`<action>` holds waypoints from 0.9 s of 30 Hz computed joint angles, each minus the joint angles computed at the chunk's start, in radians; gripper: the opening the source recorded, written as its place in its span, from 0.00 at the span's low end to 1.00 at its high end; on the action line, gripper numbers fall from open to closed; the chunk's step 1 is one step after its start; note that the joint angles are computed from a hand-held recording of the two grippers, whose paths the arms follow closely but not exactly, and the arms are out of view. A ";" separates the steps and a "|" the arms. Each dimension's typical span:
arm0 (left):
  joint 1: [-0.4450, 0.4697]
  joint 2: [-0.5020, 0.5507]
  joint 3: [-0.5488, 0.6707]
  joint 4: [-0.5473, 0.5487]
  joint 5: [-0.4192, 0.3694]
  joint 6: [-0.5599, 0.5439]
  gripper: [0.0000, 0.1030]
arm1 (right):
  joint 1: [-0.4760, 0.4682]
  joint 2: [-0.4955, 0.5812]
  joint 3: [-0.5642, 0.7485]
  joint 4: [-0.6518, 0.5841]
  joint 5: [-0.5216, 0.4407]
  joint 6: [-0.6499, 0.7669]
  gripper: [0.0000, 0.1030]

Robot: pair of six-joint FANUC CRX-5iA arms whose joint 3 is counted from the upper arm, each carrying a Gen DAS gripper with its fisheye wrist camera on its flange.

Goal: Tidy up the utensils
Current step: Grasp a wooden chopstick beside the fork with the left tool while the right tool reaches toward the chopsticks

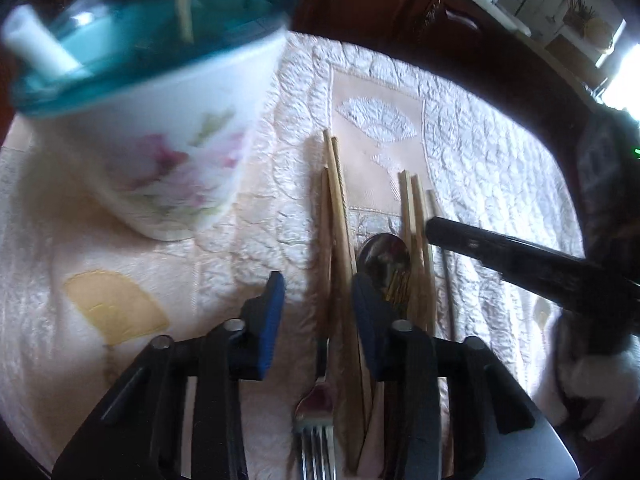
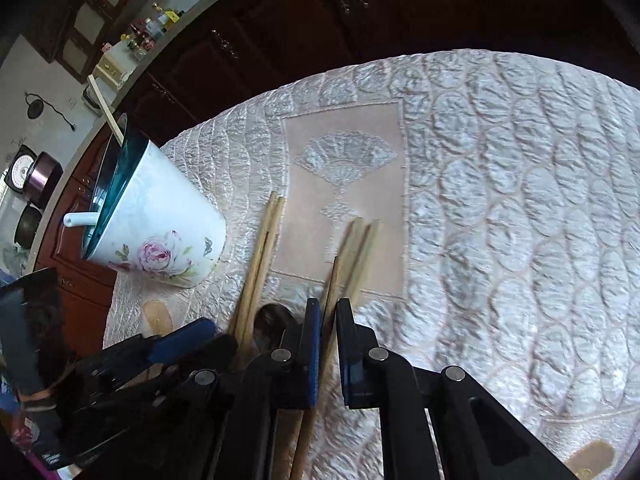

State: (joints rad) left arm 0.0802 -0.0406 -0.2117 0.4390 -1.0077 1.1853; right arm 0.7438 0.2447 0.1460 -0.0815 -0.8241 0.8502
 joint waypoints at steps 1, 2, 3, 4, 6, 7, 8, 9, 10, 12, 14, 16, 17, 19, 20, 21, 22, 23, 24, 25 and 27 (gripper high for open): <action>-0.007 0.009 0.000 0.005 0.005 -0.001 0.27 | 0.003 -0.018 -0.021 0.008 0.005 -0.013 0.07; -0.009 0.016 0.003 0.007 0.004 0.000 0.21 | 0.003 -0.032 -0.038 0.015 0.011 -0.024 0.07; -0.012 0.020 0.002 0.012 0.011 -0.002 0.18 | 0.002 -0.041 -0.047 0.017 0.012 -0.029 0.07; -0.016 0.017 -0.001 0.011 0.021 -0.003 0.16 | 0.006 -0.049 -0.063 0.023 0.021 -0.036 0.07; -0.019 0.018 0.007 -0.003 0.018 0.007 0.15 | 0.009 -0.064 -0.080 0.035 0.019 -0.045 0.07; -0.014 0.014 0.005 -0.005 0.014 0.005 0.15 | 0.008 -0.078 -0.096 0.034 0.020 -0.043 0.07; -0.009 0.007 0.000 -0.005 0.008 -0.002 0.15 | 0.008 -0.087 -0.105 0.034 0.020 -0.043 0.07; -0.001 0.000 -0.008 -0.005 0.000 -0.010 0.15 | 0.011 -0.098 -0.119 0.036 0.024 -0.047 0.07; 0.015 -0.011 -0.019 0.004 -0.014 -0.025 0.15 | 0.013 -0.105 -0.129 0.038 0.028 -0.050 0.07; 0.039 -0.034 -0.038 0.009 -0.038 -0.042 0.15 | 0.014 -0.130 -0.157 0.031 0.036 -0.050 0.07; 0.069 -0.067 -0.058 0.005 -0.063 -0.067 0.14 | 0.021 -0.155 -0.184 0.029 0.041 -0.051 0.07; 0.103 -0.097 -0.078 0.001 -0.099 -0.091 0.14 | 0.029 -0.168 -0.195 0.026 0.037 -0.043 0.07; 0.118 -0.110 -0.089 0.000 -0.121 -0.105 0.14 | 0.034 -0.177 -0.204 0.026 0.035 -0.041 0.07; 0.148 -0.144 -0.109 -0.012 -0.162 -0.136 0.14 | 0.045 -0.187 -0.215 0.031 0.030 -0.043 0.07; 0.159 -0.158 -0.116 -0.018 -0.171 -0.150 0.14 | 0.051 -0.191 -0.221 0.036 0.027 -0.050 0.07; 0.165 -0.171 -0.121 -0.026 -0.179 -0.162 0.14 | 0.057 -0.189 -0.222 0.042 0.025 -0.060 0.07; 0.173 -0.183 -0.126 -0.027 -0.186 -0.177 0.14 | 0.060 -0.189 -0.225 0.048 0.020 -0.068 0.07; 0.184 -0.194 -0.134 -0.016 -0.186 -0.194 0.15 | 0.063 -0.191 -0.230 0.055 0.017 -0.081 0.07; 0.190 -0.198 -0.133 -0.010 -0.184 -0.200 0.16 | 0.063 -0.190 -0.231 0.057 0.017 -0.087 0.07; 0.197 -0.206 -0.136 0.003 -0.173 -0.207 0.18 | 0.064 -0.190 -0.233 0.058 0.015 -0.092 0.07; 0.205 -0.207 -0.132 0.020 -0.166 -0.215 0.20 | 0.066 -0.189 -0.234 0.067 0.014 -0.101 0.07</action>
State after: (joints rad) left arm 0.2852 -0.2474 -0.3438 0.4592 -1.1734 0.9701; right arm 0.8099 0.0554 -0.0877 -0.0143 -0.8097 0.7491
